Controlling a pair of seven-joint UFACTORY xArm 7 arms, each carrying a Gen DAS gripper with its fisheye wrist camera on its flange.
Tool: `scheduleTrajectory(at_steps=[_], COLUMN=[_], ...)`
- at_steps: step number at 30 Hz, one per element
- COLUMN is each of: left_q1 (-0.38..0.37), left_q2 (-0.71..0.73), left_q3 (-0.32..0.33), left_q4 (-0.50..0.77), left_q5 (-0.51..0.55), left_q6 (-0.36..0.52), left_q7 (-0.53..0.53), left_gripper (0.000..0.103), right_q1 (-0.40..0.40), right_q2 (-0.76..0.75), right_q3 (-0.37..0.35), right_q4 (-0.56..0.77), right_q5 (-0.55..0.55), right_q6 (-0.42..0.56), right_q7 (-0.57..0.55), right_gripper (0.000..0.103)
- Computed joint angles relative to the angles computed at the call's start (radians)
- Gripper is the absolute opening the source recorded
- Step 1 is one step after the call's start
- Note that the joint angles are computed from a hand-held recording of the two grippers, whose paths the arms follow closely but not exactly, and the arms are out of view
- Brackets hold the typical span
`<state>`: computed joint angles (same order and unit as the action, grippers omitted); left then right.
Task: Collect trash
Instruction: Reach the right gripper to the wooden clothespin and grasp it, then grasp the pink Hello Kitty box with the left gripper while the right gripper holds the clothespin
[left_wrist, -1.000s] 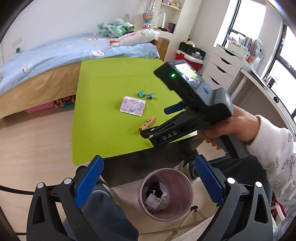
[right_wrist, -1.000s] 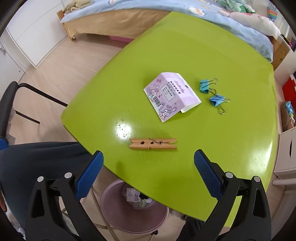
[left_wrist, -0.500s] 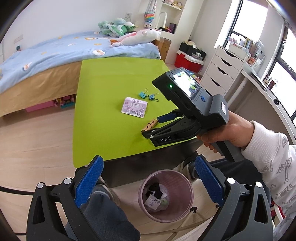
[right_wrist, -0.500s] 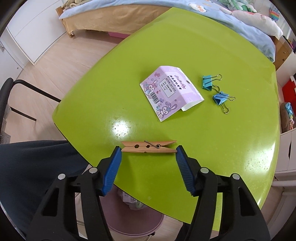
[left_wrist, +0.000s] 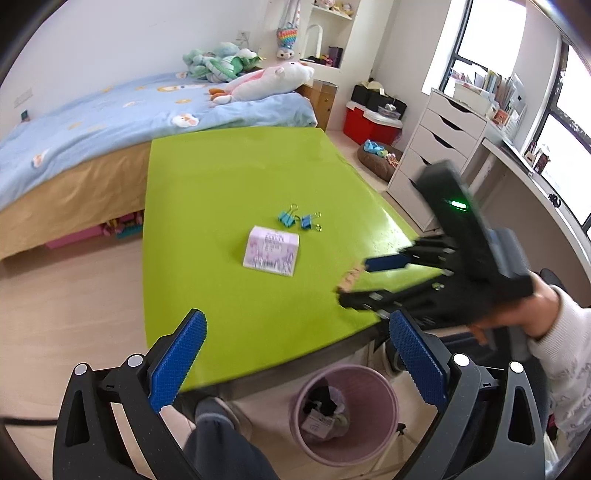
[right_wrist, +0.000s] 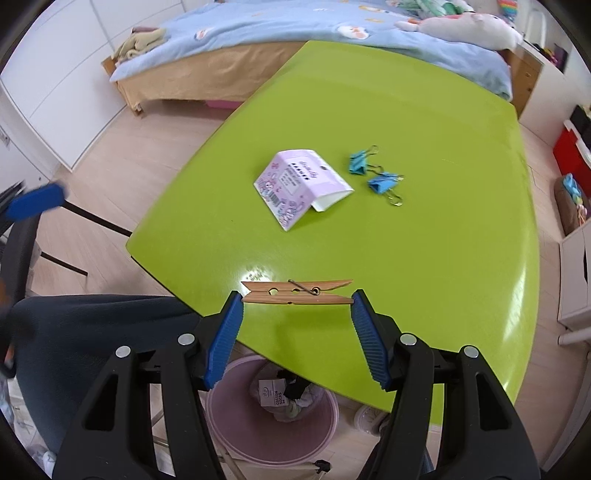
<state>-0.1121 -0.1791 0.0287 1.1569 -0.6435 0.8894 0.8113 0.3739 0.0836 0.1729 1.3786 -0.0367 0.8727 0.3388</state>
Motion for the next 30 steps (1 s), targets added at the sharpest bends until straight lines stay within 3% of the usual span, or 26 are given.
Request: scheduleTrajectory(at_steps=[6,14,28,30], left_q1=[0.000,0.002,-0.025,-0.021], left_q2=[0.136,0.340,0.527,0.530], left_q3=[-0.035,-0.104,-0.150,-0.154], left_q4=[0.124,0.306,0.464,0.464], left_q5=[0.033,0.161,0.356,0.358], left_q6=[0.003,0.016,0.049,0.049], left_q7=[-0.006,-0.090,-0.207,-0.207], left_gripper=[0.095,0.095,0.095,0.080], right_q1=[-0.018,-0.039,-0.063,-0.064], right_q2=[-0.072,-0.122,-0.143,-0.143], right_q3=[-0.006,-0.007,-0.013,-0.013], right_q4=[-0.059,-0.114,-0.148,-0.149], right_q5=[0.015,0.032,0.053,0.054], right_q6=[-0.011,-0.026,-0.023,-0.024], right_q7=[0.006,0.006,-0.005,-0.004], right_gripper=[0.060,0.060,0.060,0.060])
